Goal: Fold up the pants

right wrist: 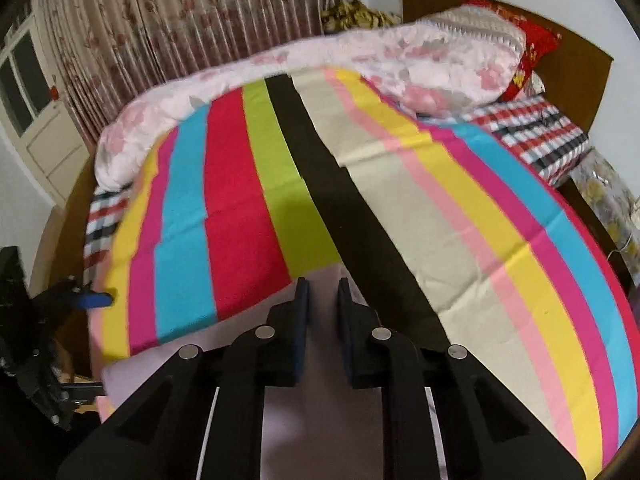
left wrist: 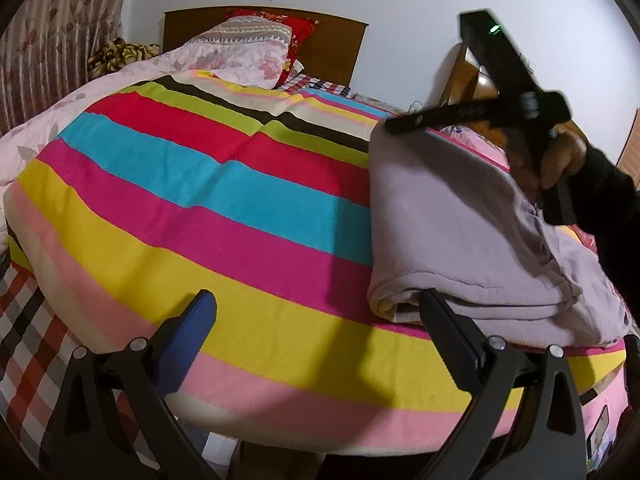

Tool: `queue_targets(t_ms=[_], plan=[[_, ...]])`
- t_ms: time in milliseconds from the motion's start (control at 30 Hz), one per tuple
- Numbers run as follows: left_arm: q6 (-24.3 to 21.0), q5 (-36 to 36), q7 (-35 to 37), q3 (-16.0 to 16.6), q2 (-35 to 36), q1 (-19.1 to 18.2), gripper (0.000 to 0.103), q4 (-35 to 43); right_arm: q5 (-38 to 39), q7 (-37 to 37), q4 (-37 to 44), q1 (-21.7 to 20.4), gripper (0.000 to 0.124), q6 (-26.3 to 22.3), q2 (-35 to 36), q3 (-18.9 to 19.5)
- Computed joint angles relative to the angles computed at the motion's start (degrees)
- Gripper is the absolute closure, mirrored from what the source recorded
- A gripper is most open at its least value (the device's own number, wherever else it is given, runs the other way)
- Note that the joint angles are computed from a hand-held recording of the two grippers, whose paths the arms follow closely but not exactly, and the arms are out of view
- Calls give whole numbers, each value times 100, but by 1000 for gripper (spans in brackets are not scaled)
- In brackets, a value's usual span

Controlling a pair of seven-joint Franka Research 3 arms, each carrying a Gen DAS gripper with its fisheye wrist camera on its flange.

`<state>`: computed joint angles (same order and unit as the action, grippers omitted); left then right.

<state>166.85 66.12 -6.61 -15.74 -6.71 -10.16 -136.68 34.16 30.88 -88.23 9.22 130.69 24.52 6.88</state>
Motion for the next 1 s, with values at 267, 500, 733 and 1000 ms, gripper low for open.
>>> queue_targets(t_ms=[267,500,733,1000], plan=[[-82,18,67,-38,-305,36,2,-85,-116,665,-138,43,65,367,-16,-102],[50,-304,858,-68,114,-11,2,445,255,362,-2111,-47,65,1669,-1485,-290],[48,-492,1486,-24,339,-318,2,462,1303,931,-3875,-691,65,1178,-2880,-1023],[-652,-276,1752,-37,505,-549,2,656,1570,1334,-4775,-783,64,990,-3331,-1329]])
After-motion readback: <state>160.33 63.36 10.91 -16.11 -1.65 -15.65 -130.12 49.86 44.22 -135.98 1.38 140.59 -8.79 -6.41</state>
